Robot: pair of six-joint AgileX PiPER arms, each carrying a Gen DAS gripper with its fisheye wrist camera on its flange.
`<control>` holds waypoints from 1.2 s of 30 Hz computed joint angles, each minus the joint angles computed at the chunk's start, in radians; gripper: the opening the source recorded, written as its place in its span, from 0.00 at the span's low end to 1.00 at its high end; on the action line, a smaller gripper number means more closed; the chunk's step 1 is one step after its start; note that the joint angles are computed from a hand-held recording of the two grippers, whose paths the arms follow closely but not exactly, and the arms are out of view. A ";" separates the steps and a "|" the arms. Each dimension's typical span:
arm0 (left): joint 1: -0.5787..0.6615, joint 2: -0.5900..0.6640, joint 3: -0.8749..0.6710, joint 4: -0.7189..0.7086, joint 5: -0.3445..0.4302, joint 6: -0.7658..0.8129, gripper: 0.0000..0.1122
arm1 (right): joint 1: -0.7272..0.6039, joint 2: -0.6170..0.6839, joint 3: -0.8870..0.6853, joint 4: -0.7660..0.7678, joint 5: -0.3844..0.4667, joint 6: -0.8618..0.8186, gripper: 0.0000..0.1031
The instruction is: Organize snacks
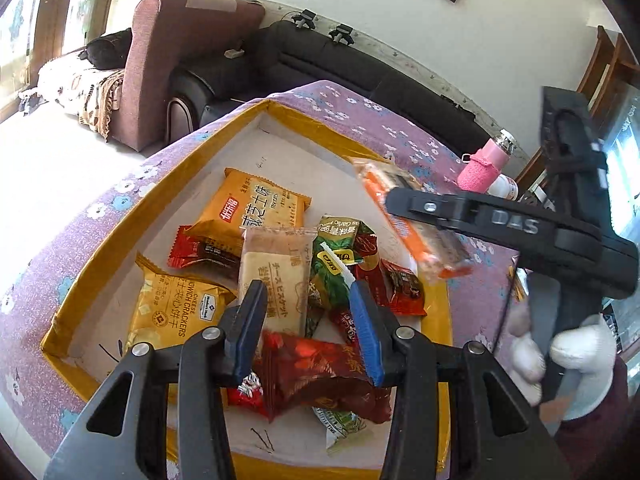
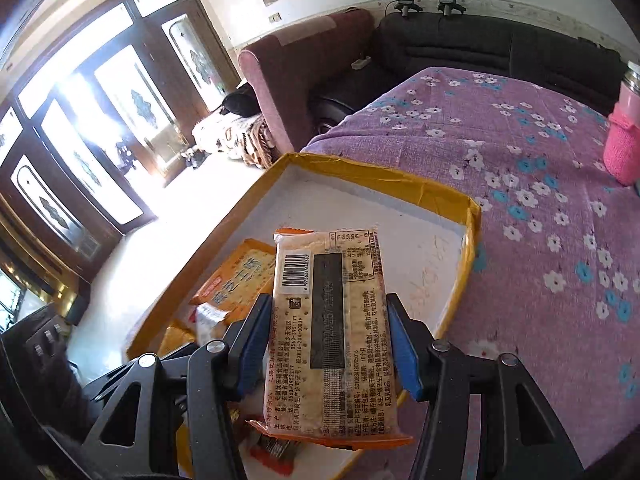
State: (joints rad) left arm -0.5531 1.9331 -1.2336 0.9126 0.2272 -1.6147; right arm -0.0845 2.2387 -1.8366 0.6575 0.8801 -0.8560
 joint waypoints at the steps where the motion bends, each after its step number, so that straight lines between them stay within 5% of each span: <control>1: 0.001 -0.010 0.016 0.045 -0.010 -0.045 0.45 | 0.026 0.025 -0.030 -0.048 -0.027 0.040 0.54; 5: -0.023 -0.044 0.062 0.301 0.026 -0.290 0.54 | 0.068 0.113 -0.141 -0.138 -0.047 0.123 0.56; 12: -0.092 -0.096 0.098 0.424 0.176 -0.432 0.60 | -0.010 -0.061 0.100 0.037 -0.163 -0.047 0.57; 20: -0.331 -0.061 -0.018 0.407 0.666 -0.390 0.77 | -0.267 -0.367 0.594 0.436 -0.164 -0.607 0.66; 23: -0.383 -0.020 -0.104 0.369 0.783 -0.324 0.78 | -0.362 -0.415 0.721 0.576 -0.133 -0.773 0.67; 28: -0.419 0.011 -0.201 0.280 0.829 -0.216 0.79 | -0.430 -0.451 0.848 0.755 -0.168 -1.005 0.69; 36: -0.475 0.080 -0.344 0.210 0.933 -0.106 0.79 | -0.505 -0.504 0.915 0.756 -0.071 -1.103 0.71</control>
State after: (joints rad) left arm -1.0285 2.0135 -1.5779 1.1228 1.1598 -1.7209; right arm -0.5896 1.7350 -0.9219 1.4136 0.8086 -1.9590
